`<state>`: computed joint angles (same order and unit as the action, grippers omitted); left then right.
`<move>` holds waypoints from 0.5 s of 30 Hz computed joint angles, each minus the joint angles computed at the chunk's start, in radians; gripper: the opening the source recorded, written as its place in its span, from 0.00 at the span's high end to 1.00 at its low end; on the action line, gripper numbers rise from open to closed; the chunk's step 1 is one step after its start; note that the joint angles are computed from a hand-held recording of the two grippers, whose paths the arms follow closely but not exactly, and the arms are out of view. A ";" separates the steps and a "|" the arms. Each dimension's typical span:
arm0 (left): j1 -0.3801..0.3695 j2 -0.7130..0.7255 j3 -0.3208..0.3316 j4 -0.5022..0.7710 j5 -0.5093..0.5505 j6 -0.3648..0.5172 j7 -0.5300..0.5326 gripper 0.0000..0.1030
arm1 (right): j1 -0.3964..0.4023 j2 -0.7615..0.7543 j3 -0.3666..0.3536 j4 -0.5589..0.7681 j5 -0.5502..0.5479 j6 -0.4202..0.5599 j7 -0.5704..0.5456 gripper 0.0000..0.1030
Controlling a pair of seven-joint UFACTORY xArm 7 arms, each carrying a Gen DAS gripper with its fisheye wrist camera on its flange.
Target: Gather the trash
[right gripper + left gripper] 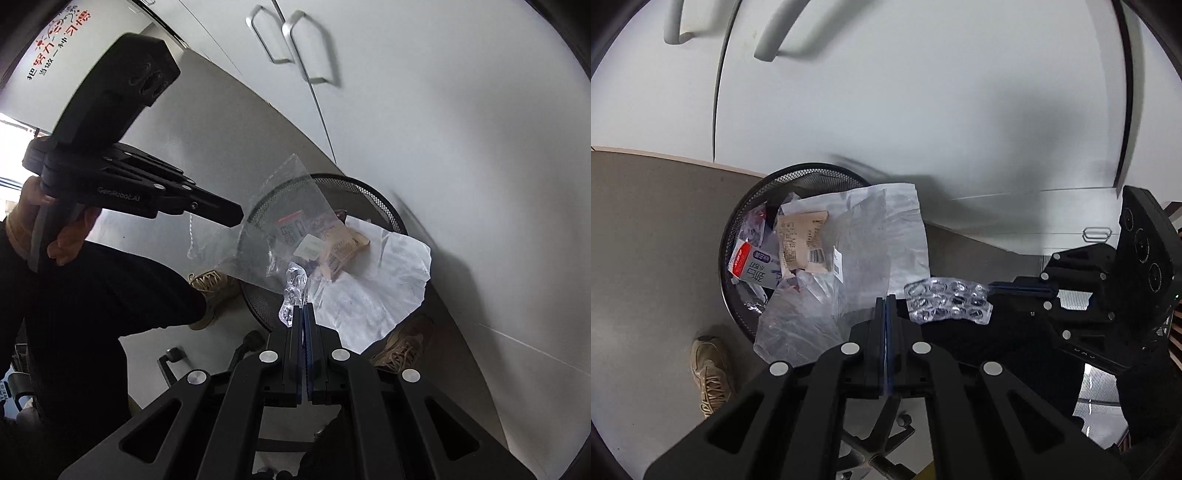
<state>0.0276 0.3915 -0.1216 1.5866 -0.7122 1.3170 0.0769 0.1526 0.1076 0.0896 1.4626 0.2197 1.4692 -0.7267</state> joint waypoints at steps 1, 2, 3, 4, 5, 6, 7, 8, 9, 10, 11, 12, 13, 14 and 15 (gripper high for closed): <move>-0.002 0.004 0.002 0.009 0.011 0.005 -0.005 0.99 | 0.004 0.006 0.003 -0.003 -0.010 -0.005 -0.001 0.93; -0.004 0.005 0.002 0.014 0.019 0.005 -0.005 0.99 | 0.007 0.012 0.005 -0.004 -0.021 -0.005 0.000 0.90; -0.003 0.008 0.000 0.016 0.015 0.008 -0.004 0.99 | 0.012 0.016 0.007 -0.005 -0.033 -0.008 0.005 0.89; -0.002 0.006 0.001 0.013 0.015 0.006 -0.007 0.99 | 0.015 0.019 0.008 -0.003 -0.040 -0.009 0.009 0.83; -0.004 -0.001 0.003 0.005 0.019 -0.004 -0.010 0.98 | 0.017 0.021 0.009 -0.004 -0.047 -0.006 0.011 0.72; -0.003 -0.001 0.004 0.005 0.023 0.000 -0.012 0.93 | 0.020 0.024 0.010 -0.001 -0.050 -0.001 0.014 0.67; -0.003 -0.003 0.006 0.002 0.027 0.004 -0.018 0.69 | 0.021 0.019 0.011 -0.007 -0.051 -0.006 0.016 0.61; -0.003 -0.009 0.009 -0.003 0.036 0.004 -0.024 0.29 | 0.023 0.014 0.012 -0.010 -0.054 -0.008 0.013 0.55; -0.012 -0.017 0.017 -0.008 0.065 -0.004 -0.044 0.14 | 0.027 0.014 0.014 -0.014 -0.065 -0.011 0.009 0.50; -0.017 -0.025 0.022 -0.012 0.085 -0.014 -0.061 0.05 | 0.031 0.010 0.016 -0.018 -0.078 -0.017 0.006 0.42; -0.013 -0.030 0.022 -0.012 0.081 -0.015 -0.060 0.04 | 0.035 -0.005 0.017 -0.033 -0.088 -0.037 0.001 0.34; -0.005 -0.036 0.020 -0.015 0.068 -0.012 -0.051 0.04 | 0.037 -0.014 0.017 -0.042 -0.091 -0.046 -0.004 0.31; -0.001 -0.043 0.019 -0.020 0.057 -0.014 -0.047 0.04 | 0.038 -0.018 0.017 -0.042 -0.089 -0.040 -0.006 0.22; -0.001 -0.050 0.020 -0.025 0.053 -0.020 -0.049 0.04 | 0.040 -0.024 0.017 -0.045 -0.095 -0.041 -0.001 0.14; -0.001 -0.049 0.019 -0.026 0.047 -0.020 -0.052 0.04 | 0.042 -0.035 0.016 -0.057 -0.099 -0.059 0.009 0.11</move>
<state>0.0262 0.3427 -0.1031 1.5603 -0.6657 1.2969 0.0245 0.1945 0.0728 0.1060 1.4058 0.1204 1.4102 -0.7178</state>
